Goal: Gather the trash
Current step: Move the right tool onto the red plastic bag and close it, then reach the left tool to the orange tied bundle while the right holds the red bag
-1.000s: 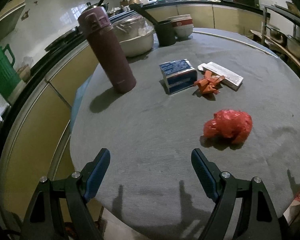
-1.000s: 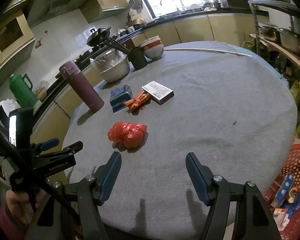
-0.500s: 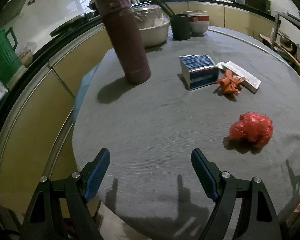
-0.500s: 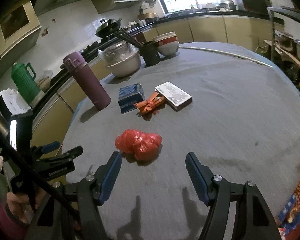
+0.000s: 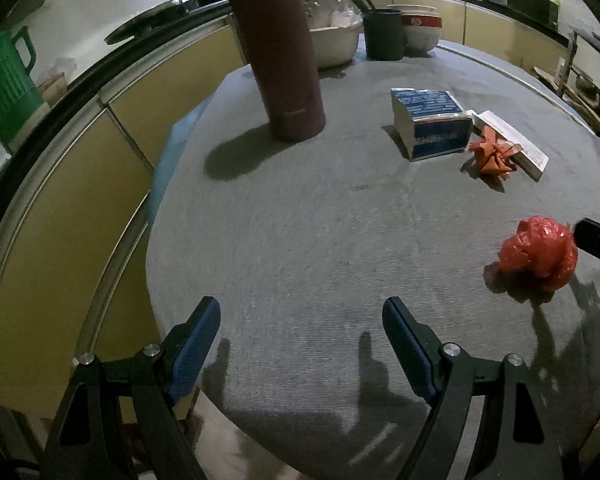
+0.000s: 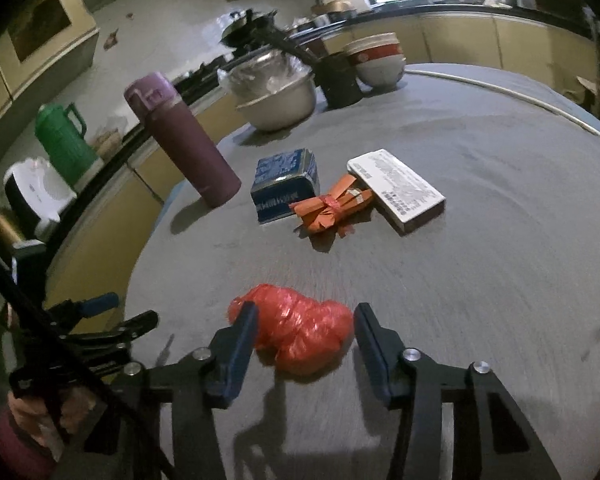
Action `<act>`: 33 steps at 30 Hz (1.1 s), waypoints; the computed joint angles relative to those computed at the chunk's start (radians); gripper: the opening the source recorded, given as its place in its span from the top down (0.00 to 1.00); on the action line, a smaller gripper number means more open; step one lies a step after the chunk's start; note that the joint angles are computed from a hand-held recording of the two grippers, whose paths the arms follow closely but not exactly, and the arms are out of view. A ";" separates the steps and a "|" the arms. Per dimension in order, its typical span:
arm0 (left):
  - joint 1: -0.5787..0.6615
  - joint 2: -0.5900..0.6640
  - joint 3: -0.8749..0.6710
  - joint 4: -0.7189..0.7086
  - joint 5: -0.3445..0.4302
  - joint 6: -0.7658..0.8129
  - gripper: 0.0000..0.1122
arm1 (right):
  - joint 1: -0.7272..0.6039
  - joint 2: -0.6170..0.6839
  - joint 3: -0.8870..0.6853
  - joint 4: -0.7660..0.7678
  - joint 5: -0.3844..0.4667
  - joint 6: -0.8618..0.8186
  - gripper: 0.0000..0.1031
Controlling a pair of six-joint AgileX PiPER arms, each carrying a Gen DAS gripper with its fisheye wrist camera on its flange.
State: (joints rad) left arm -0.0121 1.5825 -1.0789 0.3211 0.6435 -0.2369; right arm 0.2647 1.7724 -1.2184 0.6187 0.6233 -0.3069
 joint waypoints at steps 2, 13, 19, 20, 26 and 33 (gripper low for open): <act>0.001 0.002 -0.002 0.001 0.002 -0.002 0.26 | 0.001 0.033 -0.025 0.023 0.008 -0.027 0.49; 0.000 0.018 -0.014 0.012 0.005 -0.016 0.26 | 0.031 0.058 -0.057 0.046 0.137 -0.093 0.48; -0.021 -0.012 0.001 0.048 0.008 -0.051 0.26 | 0.088 0.027 -0.026 -0.010 0.111 -0.076 0.47; -0.023 -0.019 0.002 0.056 0.010 -0.058 0.26 | 0.096 0.025 -0.024 -0.025 0.107 -0.069 0.47; -0.033 -0.068 0.026 0.103 0.018 -0.101 0.26 | 0.114 0.016 -0.014 -0.085 0.104 -0.022 0.49; -0.057 -0.114 0.044 0.134 0.028 -0.121 0.26 | 0.149 -0.022 0.028 -0.155 0.062 0.046 0.54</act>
